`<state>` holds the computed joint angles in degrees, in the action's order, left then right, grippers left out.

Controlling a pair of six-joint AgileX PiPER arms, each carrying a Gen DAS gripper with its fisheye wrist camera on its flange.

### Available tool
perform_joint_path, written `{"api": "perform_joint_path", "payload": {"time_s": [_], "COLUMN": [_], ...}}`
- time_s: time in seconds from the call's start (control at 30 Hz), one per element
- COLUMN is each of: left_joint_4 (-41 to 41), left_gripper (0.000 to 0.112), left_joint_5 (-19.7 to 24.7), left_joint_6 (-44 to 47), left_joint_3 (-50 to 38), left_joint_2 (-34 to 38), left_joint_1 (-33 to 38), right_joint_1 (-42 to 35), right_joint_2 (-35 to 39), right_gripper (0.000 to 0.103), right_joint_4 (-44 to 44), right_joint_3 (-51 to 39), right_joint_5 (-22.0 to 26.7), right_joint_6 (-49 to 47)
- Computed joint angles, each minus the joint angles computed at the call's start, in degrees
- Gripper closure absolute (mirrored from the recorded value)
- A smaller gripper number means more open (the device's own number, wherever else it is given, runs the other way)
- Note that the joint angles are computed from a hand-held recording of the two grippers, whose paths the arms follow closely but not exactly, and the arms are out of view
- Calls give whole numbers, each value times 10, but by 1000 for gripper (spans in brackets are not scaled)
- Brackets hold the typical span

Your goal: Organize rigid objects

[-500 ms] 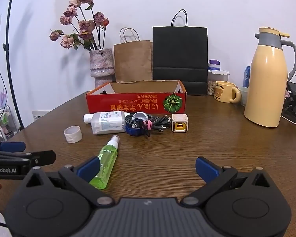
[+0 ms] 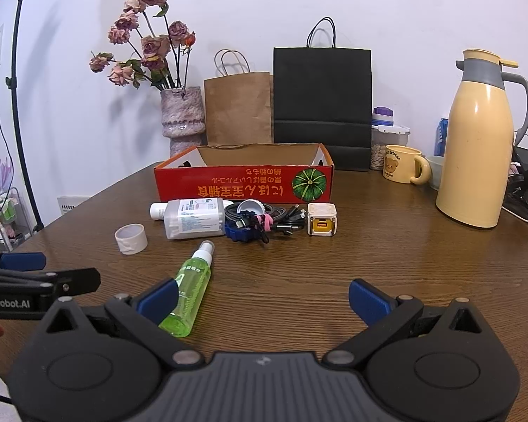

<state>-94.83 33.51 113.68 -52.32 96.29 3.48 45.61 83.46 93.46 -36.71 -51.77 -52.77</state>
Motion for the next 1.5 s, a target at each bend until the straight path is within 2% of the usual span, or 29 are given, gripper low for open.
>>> {"api": "perform_joint_path", "payload": {"time_s": [1.5], "left_joint_4": [11], "left_gripper": [9], "left_joint_5": [11], "left_joint_6": [-13], "left_joint_3": [-4], "left_joint_2": [1], "left_joint_1": [10], "right_joint_1": [12], "right_joint_2": [3], "right_gripper": [0], "right_joint_4": [9], "right_joint_3": [-10], "right_joint_5": [-9], "right_joint_6": [-7]}}
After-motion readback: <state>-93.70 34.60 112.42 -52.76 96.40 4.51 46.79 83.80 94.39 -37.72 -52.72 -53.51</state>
